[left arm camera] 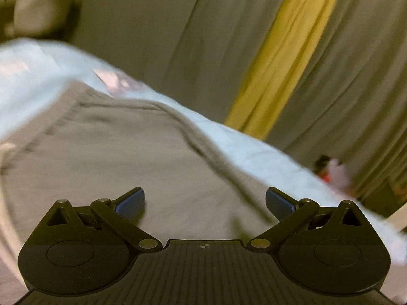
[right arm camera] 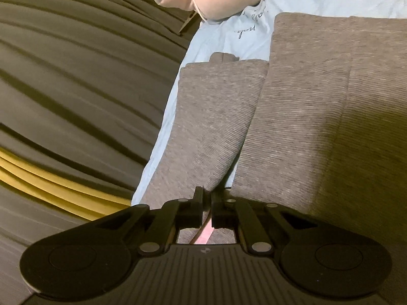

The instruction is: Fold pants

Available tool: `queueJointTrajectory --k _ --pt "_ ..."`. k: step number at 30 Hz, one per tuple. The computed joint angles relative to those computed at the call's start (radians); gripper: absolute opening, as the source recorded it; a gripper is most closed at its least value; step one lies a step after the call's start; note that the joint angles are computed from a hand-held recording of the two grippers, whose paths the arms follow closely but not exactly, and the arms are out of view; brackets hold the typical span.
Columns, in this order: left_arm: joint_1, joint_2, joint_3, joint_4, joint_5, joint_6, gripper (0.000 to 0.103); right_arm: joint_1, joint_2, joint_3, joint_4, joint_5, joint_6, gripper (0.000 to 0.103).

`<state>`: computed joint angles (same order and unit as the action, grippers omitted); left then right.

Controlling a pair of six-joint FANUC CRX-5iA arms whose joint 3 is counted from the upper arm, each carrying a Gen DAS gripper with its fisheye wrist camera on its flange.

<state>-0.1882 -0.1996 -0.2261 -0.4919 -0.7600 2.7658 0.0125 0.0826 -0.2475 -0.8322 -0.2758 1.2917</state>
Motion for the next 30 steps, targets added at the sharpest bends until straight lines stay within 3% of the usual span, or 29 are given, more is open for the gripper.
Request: queueJointTrajectory --k 2,4,5,6,8,13,17,20,25,30 --pt "0.095 0.037 0.0 0.163 0.074 -0.112 0.103 0.014 -0.008 -0.012 0.018 0.017 -0.025 0.005" --pt "0.133 0.103 0.042 0.241 0.067 -0.161 0.103 0.036 -0.009 -0.024 0.076 0.043 -0.075 0.005" --pt "0.149 0.129 0.059 0.268 0.059 -0.178 0.097 0.042 -0.002 -0.021 0.096 0.05 -0.092 0.005" --pt "0.156 0.15 0.073 0.276 0.051 -0.176 0.081 0.042 0.003 -0.016 0.098 0.049 -0.09 0.005" --pt "0.192 0.186 0.08 0.357 0.059 -0.236 0.065 0.028 0.009 -0.004 0.058 0.035 -0.051 0.005" --pt "0.206 0.233 0.089 0.387 0.102 -0.275 0.059 0.008 0.018 0.014 -0.007 0.025 0.014 0.005" --pt "0.239 0.24 0.06 0.499 0.154 -0.345 0.035 -0.004 0.03 0.027 -0.044 0.017 0.038 0.006" --pt "0.236 0.244 0.087 0.467 0.105 -0.316 0.008 0.014 0.029 0.019 0.005 0.035 0.002 0.005" --pt "0.221 0.112 -0.014 0.418 0.2 -0.29 0.007 0.05 -0.038 -0.033 0.132 0.074 -0.11 0.004" --pt "0.192 -0.101 -0.113 0.397 0.214 -0.368 0.007 0.124 -0.208 -0.196 0.537 0.169 -0.426 0.004"
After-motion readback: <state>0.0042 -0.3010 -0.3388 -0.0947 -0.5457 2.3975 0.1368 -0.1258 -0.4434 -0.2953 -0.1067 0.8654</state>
